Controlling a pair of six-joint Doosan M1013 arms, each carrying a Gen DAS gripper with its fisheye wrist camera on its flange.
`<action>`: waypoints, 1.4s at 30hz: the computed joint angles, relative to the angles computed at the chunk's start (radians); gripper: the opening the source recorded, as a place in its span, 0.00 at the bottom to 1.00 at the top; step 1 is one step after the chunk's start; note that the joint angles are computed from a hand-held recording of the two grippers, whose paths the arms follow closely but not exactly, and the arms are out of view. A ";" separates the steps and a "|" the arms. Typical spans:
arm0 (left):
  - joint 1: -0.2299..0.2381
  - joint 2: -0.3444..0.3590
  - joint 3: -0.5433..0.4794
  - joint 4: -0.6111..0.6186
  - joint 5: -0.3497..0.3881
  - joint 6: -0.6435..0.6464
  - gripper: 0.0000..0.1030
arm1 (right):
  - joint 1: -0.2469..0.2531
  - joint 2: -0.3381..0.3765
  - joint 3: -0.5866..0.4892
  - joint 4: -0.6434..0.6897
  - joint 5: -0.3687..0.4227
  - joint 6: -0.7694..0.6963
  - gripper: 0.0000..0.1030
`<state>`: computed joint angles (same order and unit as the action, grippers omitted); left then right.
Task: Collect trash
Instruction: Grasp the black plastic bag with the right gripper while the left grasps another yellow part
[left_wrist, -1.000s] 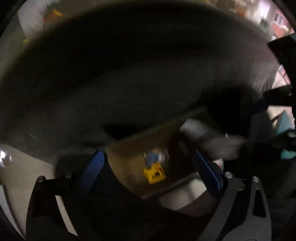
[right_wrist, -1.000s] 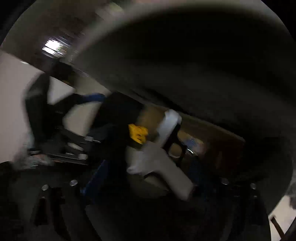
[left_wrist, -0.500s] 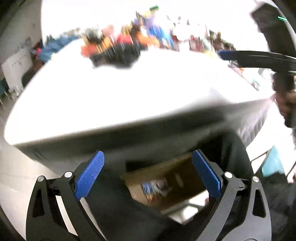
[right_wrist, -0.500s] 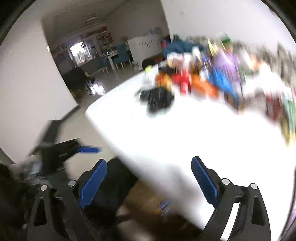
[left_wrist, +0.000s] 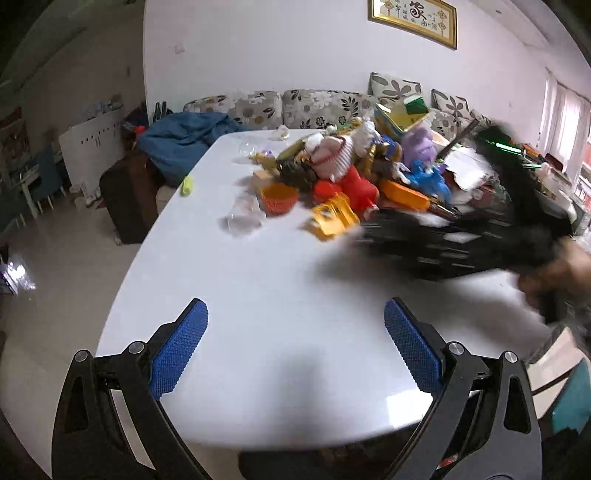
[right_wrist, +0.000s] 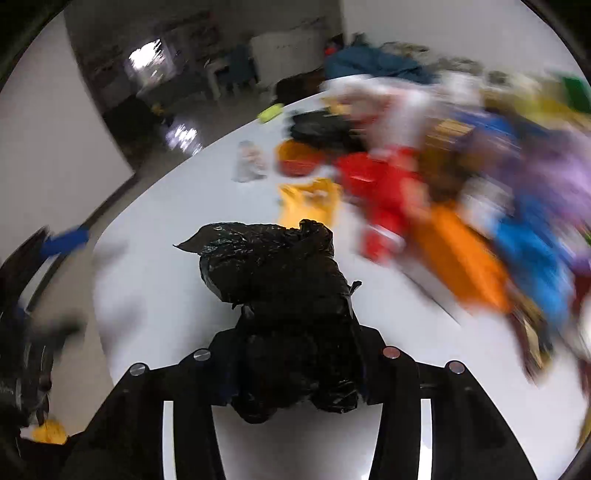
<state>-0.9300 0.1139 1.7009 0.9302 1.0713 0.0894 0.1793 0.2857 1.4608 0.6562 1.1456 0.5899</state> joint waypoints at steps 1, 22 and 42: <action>0.005 0.005 -0.006 0.002 -0.005 0.018 0.91 | -0.031 -0.009 0.012 0.027 0.010 -0.003 0.45; 0.179 0.180 -0.195 -0.243 -0.100 0.156 0.43 | -0.323 -0.172 0.254 0.239 0.003 -0.004 0.48; -0.148 0.111 -0.002 -0.330 -0.084 0.199 0.75 | -0.218 -0.248 0.416 0.012 0.125 -0.104 0.62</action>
